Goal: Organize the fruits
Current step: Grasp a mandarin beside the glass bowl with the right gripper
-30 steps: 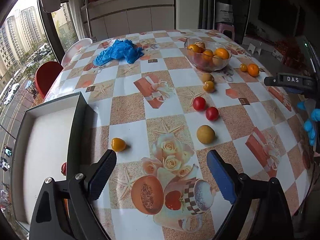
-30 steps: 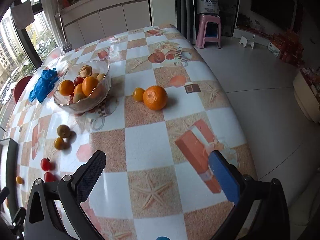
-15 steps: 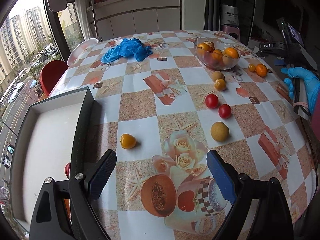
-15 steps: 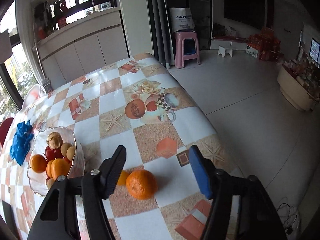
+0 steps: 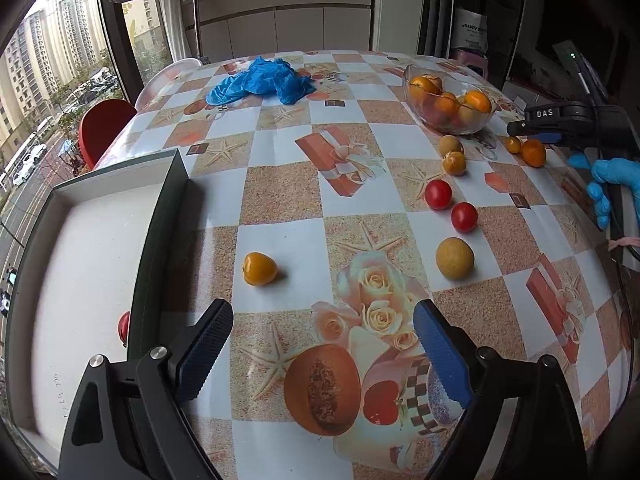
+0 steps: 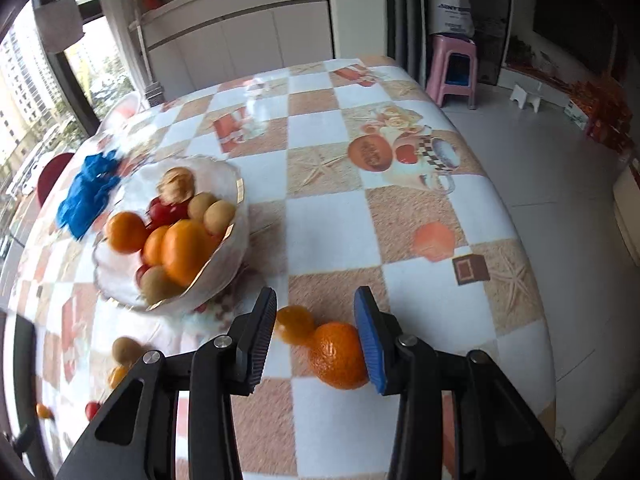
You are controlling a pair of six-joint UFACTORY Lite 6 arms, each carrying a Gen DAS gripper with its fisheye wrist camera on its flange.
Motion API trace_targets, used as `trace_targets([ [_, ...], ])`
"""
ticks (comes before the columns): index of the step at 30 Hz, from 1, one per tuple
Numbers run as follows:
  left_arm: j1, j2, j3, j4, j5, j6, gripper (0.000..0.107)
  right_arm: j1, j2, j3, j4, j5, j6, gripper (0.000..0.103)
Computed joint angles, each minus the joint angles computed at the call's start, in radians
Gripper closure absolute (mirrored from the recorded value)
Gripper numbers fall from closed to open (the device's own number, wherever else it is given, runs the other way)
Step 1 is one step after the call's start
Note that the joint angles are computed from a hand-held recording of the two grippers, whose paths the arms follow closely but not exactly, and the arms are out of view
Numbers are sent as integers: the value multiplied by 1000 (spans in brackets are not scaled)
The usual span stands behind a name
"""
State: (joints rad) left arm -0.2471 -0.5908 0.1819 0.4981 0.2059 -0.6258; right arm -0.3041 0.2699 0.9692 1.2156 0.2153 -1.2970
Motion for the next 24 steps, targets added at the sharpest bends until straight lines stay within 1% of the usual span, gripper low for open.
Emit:
trace_targets([
  [2,-19,3,-8,40,4,-52,14,-18,-95,-96,53,104,-103,59],
  [4,-40,-3,-18,97,13,-121,14,-31,-186,-174,69,158,-140,59],
  [5,-47,-8,-23,120,17,-145,14,-47,-242,-221,114,180,-188,59],
  [7,-58,-29,-37,148,29,-179,14,-79,-304,-263,163,188,-230,53],
  [8,-56,-33,-41,148,30,-178,14,-90,-315,-265,193,172,-245,48],
  [9,-49,-39,-43,123,31,-150,14,-106,-319,-262,212,152,-246,45],
  [10,-43,-45,-46,96,32,-120,14,-122,-300,-241,217,129,-226,44],
  [12,-29,-58,-50,64,34,-84,14,-172,-210,-165,194,150,-160,44],
  [14,-15,-57,-48,42,31,-55,14,-189,-122,-99,136,146,-87,44],
  [15,-9,-55,-47,34,29,-44,14,-191,-95,-90,138,147,-88,44],
  [19,-6,-33,-45,66,22,-74,14,-176,-1,-62,210,163,-138,44],
  [21,-7,-39,-47,55,28,-60,14,-170,22,-67,236,213,-159,44],
  [22,-7,-50,-51,57,31,-61,14,-155,17,-84,255,221,-185,44],
  [24,-2,-56,-53,56,33,-59,14,-102,-32,-146,317,168,-277,44],
])
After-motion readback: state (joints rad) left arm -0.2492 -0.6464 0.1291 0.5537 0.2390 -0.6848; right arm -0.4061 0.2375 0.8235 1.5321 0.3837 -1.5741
